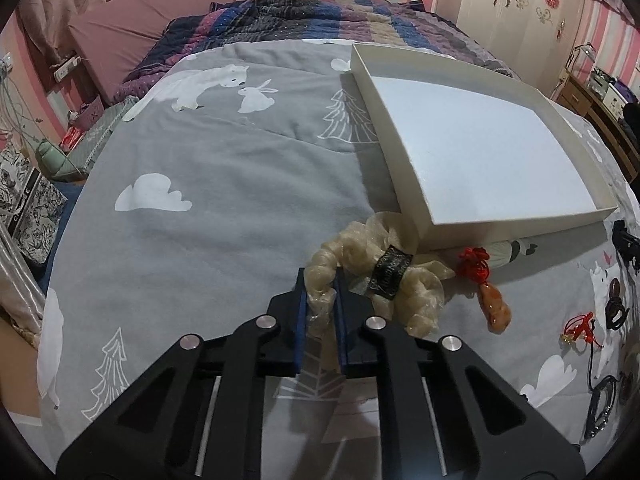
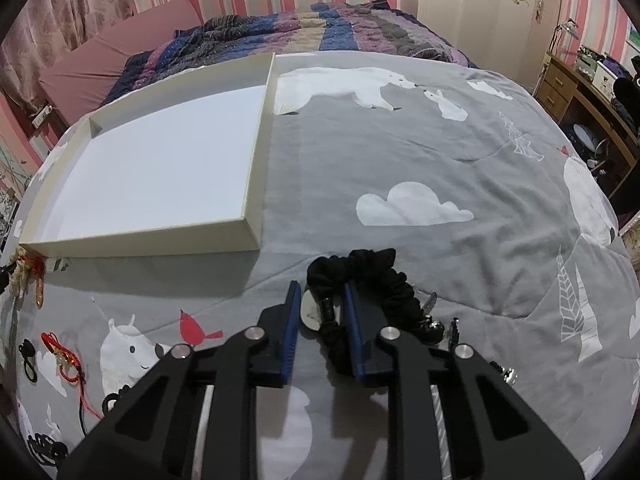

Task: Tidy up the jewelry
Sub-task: 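Carry both bracelets into the white tray and open both tools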

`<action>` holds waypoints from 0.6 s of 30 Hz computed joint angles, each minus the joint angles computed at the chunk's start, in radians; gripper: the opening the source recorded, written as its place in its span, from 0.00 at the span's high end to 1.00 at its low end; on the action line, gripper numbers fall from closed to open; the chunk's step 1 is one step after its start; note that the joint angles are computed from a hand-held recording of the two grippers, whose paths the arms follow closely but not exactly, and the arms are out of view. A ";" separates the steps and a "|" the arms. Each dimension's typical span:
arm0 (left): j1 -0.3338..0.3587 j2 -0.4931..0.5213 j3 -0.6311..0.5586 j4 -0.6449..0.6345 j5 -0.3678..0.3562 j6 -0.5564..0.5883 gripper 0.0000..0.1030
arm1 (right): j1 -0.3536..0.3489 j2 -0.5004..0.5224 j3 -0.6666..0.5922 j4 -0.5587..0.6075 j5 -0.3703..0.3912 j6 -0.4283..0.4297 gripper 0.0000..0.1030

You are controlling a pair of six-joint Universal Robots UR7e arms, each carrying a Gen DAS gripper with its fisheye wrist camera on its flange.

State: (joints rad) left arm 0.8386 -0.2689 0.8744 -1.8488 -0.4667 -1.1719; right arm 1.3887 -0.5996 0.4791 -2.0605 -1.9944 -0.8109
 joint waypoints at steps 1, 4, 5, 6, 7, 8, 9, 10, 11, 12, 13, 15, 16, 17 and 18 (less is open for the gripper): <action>0.000 0.002 -0.005 0.008 0.002 -0.004 0.93 | 0.000 -0.002 0.005 -0.005 0.001 -0.002 0.78; -0.001 0.006 -0.018 0.027 0.003 -0.019 0.94 | 0.000 -0.003 0.007 -0.010 0.005 -0.004 0.79; -0.002 0.004 -0.015 0.024 0.002 -0.022 0.94 | -0.001 -0.002 0.002 -0.007 0.011 0.000 0.79; -0.002 0.001 -0.010 0.017 0.003 -0.023 0.94 | -0.002 0.001 -0.006 -0.003 0.015 0.005 0.79; -0.005 -0.003 -0.002 0.014 0.004 -0.029 0.95 | -0.002 0.006 -0.020 0.004 0.021 0.012 0.79; -0.011 -0.019 0.024 0.011 0.006 -0.043 0.95 | -0.003 0.011 -0.035 0.016 0.027 0.021 0.79; -0.015 -0.026 0.035 0.005 0.010 -0.049 0.95 | -0.004 0.012 -0.043 0.024 0.032 0.027 0.79; -0.018 -0.030 0.041 0.001 0.013 -0.050 0.95 | -0.004 0.013 -0.055 0.034 0.040 0.035 0.79; -0.022 -0.035 0.045 -0.001 0.021 -0.055 0.95 | -0.004 0.013 -0.058 0.034 0.045 0.038 0.79; -0.029 -0.044 0.059 -0.005 0.033 -0.064 0.95 | -0.002 0.013 -0.063 0.033 0.048 0.038 0.79; -0.037 -0.051 0.068 -0.012 0.045 -0.063 0.95 | 0.001 0.015 -0.071 0.033 0.053 0.037 0.79; -0.050 -0.058 0.074 -0.020 0.064 -0.052 0.95 | 0.007 0.022 -0.095 0.044 0.064 0.037 0.79; -0.055 -0.055 0.061 -0.014 0.073 -0.043 0.95 | 0.012 0.028 -0.111 0.051 0.071 0.034 0.79; -0.060 -0.049 0.040 0.000 0.085 -0.034 0.95 | 0.017 0.037 -0.132 0.061 0.076 0.030 0.79; -0.062 -0.042 0.018 0.012 0.091 -0.026 0.95 | 0.022 0.049 -0.159 0.077 0.083 0.029 0.79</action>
